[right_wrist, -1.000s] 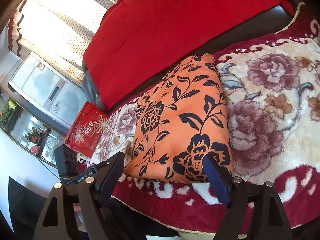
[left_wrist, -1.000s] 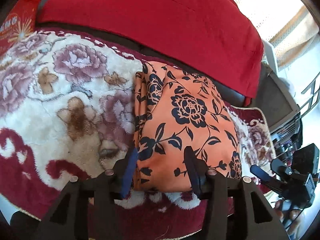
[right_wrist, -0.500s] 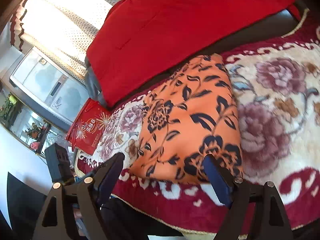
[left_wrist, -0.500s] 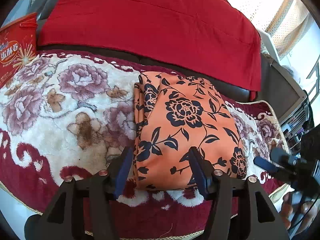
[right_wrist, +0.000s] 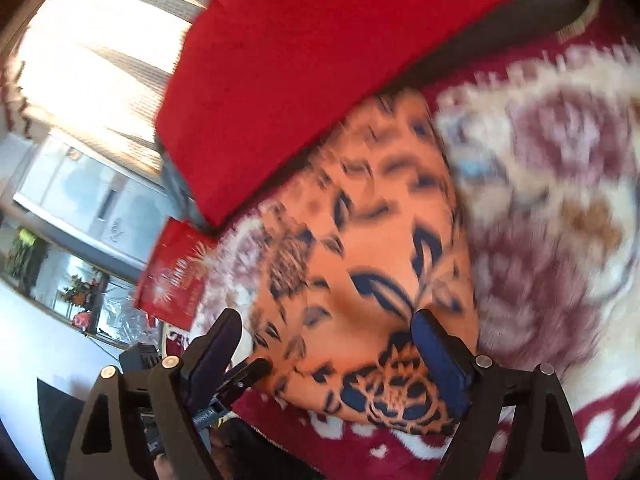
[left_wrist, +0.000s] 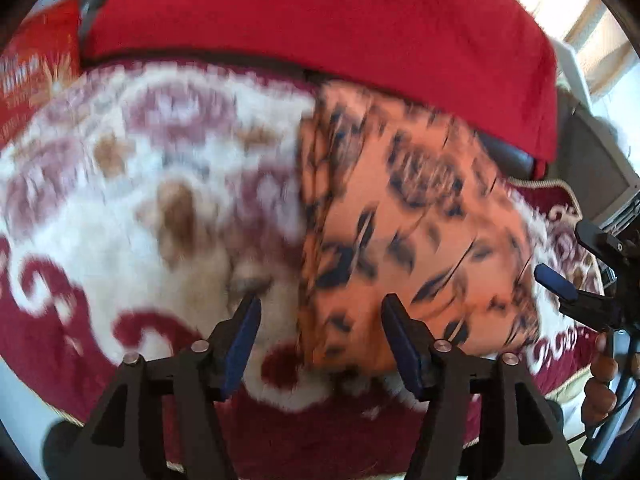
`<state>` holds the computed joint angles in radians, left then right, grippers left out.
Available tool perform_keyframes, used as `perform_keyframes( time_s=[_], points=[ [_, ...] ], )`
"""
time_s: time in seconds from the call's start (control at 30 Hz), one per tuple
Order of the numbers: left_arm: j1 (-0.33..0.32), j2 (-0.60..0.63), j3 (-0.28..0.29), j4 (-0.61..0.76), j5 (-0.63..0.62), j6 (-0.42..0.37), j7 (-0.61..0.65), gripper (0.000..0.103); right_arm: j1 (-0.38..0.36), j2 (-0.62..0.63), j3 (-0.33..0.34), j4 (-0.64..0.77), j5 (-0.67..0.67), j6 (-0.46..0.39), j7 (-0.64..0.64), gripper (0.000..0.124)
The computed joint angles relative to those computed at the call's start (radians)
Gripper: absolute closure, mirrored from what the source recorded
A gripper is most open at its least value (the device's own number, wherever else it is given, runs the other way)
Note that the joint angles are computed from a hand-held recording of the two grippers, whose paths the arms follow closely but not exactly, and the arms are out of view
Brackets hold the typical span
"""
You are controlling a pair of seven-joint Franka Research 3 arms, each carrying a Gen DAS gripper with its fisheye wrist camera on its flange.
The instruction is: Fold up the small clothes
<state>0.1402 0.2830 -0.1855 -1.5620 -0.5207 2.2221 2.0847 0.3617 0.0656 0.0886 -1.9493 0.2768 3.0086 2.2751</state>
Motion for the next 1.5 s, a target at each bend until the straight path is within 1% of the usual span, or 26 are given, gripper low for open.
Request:
perform_keyframes(
  time_s=[0.07,0.13,0.17,0.3,0.43,0.47,0.5,0.57,0.63,0.7,0.8,0.87,0.9,0.97,1.07,1.13,1.2,1.23,1.27,1.3,1.33,1.37,1.4,1.43,1.47,1.5],
  points=[
    [-0.011,0.017,-0.008,0.036,0.005,0.031,0.010,0.029,-0.006,-0.001,-0.032,0.017,-0.093,-0.024,0.051,0.035],
    [-0.030,0.053,-0.011,0.090,0.041,0.034,-0.014,0.029,-0.022,0.015,-0.058,0.038,-0.159,-0.068,0.114,0.035],
    [-0.039,0.078,-0.013,0.126,0.062,0.031,-0.035,0.029,-0.040,0.027,-0.050,0.048,-0.113,-0.081,0.074,0.035],
    [-0.061,0.178,-0.031,0.259,0.120,-0.009,-0.120,0.029,-0.119,0.113,0.000,0.136,0.148,-0.216,-0.160,0.035],
    [-0.077,0.237,-0.042,0.325,0.173,-0.012,-0.167,0.029,-0.124,0.161,0.020,0.194,0.228,-0.209,-0.296,0.035],
    [-0.079,0.248,-0.045,0.338,0.187,-0.021,-0.176,0.029,-0.115,0.169,0.014,0.205,0.218,-0.222,-0.297,0.036],
    [-0.077,0.252,-0.050,0.342,0.192,-0.027,-0.178,0.029,-0.099,0.182,-0.004,0.226,0.175,-0.252,-0.274,0.038],
    [-0.070,0.247,-0.060,0.327,0.194,-0.012,-0.174,0.029,-0.078,0.203,-0.027,0.264,0.106,-0.311,-0.238,0.056],
    [-0.055,0.244,-0.076,0.316,0.170,-0.004,-0.164,0.029,-0.065,0.208,-0.038,0.284,0.071,-0.340,-0.203,0.064],
    [-0.051,0.246,-0.078,0.317,0.166,-0.007,-0.158,0.028,-0.024,0.220,-0.072,0.320,-0.045,-0.383,-0.115,0.066],
    [-0.051,0.248,-0.076,0.323,0.169,-0.016,-0.161,0.028,0.036,0.250,-0.116,0.417,-0.253,-0.500,0.007,0.069],
    [-0.051,0.250,-0.076,0.324,0.171,-0.015,-0.157,0.027,0.046,0.277,-0.114,0.462,-0.302,-0.531,0.047,0.069],
    [-0.054,0.252,-0.075,0.324,0.174,-0.011,-0.160,0.025,0.042,0.283,-0.111,0.465,-0.302,-0.533,0.060,0.068],
    [-0.055,0.257,-0.074,0.329,0.177,-0.012,-0.167,0.025,0.033,0.285,-0.104,0.460,-0.292,-0.528,0.085,0.055],
    [-0.026,0.250,-0.090,0.329,0.131,-0.031,-0.155,0.025,0.018,0.224,-0.088,0.358,-0.261,-0.415,0.089,0.055],
    [0.033,0.220,-0.125,0.276,0.015,0.003,-0.089,0.023,0.013,0.175,-0.082,0.278,-0.247,-0.332,0.102,0.054],
    [0.055,0.219,-0.128,0.265,-0.051,-0.008,-0.071,0.016,-0.014,0.132,-0.059,0.198,-0.175,-0.250,0.070,0.051],
    [0.058,0.238,-0.125,0.283,-0.068,-0.039,-0.079,0.016,-0.026,0.130,-0.046,0.182,-0.131,-0.222,0.049,0.051],
    [0.057,0.284,-0.123,0.336,-0.071,-0.112,-0.103,0.016,-0.038,0.134,-0.035,0.180,-0.089,-0.212,0.023,0.051],
    [0.046,0.322,-0.114,0.384,-0.057,-0.169,-0.136,0.016,-0.067,0.133,-0.011,0.172,-0.007,-0.205,-0.046,0.051],
    [0.047,0.370,-0.126,0.429,-0.040,-0.226,-0.181,0.016,-0.097,0.153,0.023,0.190,0.098,-0.210,-0.132,0.050],
    [0.046,0.385,-0.121,0.440,-0.068,-0.241,-0.184,0.014,-0.128,0.188,0.059,0.230,0.207,-0.240,-0.222,0.050],
    [0.054,0.376,-0.130,0.415,-0.086,-0.216,-0.168,0.017,-0.138,0.232,0.071,0.290,0.249,-0.302,-0.263,0.050],
    [0.058,0.370,-0.135,0.405,-0.094,-0.206,-0.144,0.024,-0.116,0.251,0.049,0.322,0.221,-0.332,-0.266,0.051],
    [0.068,0.374,-0.149,0.412,-0.112,-0.224,-0.113,0.050,-0.077,0.270,0.010,0.366,0.129,-0.367,-0.229,0.056],
    [0.072,0.381,-0.157,0.430,-0.122,-0.249,-0.093,0.058,-0.055,0.272,-0.011,0.387,0.080,-0.394,-0.205,0.061]
  ],
)
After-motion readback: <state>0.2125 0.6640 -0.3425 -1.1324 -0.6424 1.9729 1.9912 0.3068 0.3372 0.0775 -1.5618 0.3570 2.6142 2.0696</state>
